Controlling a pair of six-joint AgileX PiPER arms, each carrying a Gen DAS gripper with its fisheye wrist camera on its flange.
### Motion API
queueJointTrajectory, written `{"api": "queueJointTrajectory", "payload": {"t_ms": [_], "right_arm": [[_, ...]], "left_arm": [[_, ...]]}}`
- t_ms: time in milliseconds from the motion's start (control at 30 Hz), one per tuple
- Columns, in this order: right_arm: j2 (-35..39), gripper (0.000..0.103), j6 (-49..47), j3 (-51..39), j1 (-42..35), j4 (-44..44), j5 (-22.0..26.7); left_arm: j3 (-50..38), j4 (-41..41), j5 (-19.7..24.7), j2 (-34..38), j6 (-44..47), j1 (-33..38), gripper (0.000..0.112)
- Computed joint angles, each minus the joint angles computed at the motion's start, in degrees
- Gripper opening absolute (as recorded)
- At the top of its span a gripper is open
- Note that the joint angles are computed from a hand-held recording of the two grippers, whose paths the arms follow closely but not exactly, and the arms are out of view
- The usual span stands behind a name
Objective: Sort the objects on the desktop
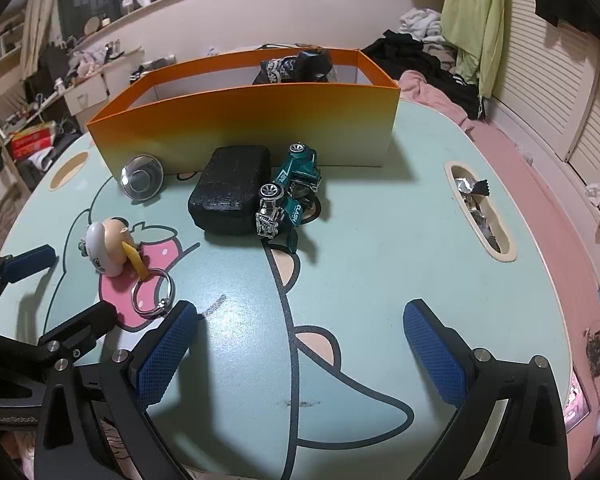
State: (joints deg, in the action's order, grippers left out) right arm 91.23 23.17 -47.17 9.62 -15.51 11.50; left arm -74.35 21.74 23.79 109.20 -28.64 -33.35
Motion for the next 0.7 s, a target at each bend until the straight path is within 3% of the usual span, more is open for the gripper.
{"api": "queueJointTrajectory", "payload": {"t_ms": [700], "right_arm": [[0.4,0.103,-0.9,-0.5,-0.2,0.8,0.2]], "left_arm": [[0.0,-0.1,0.2,-0.2,0.0,0.0,0.101]]}}
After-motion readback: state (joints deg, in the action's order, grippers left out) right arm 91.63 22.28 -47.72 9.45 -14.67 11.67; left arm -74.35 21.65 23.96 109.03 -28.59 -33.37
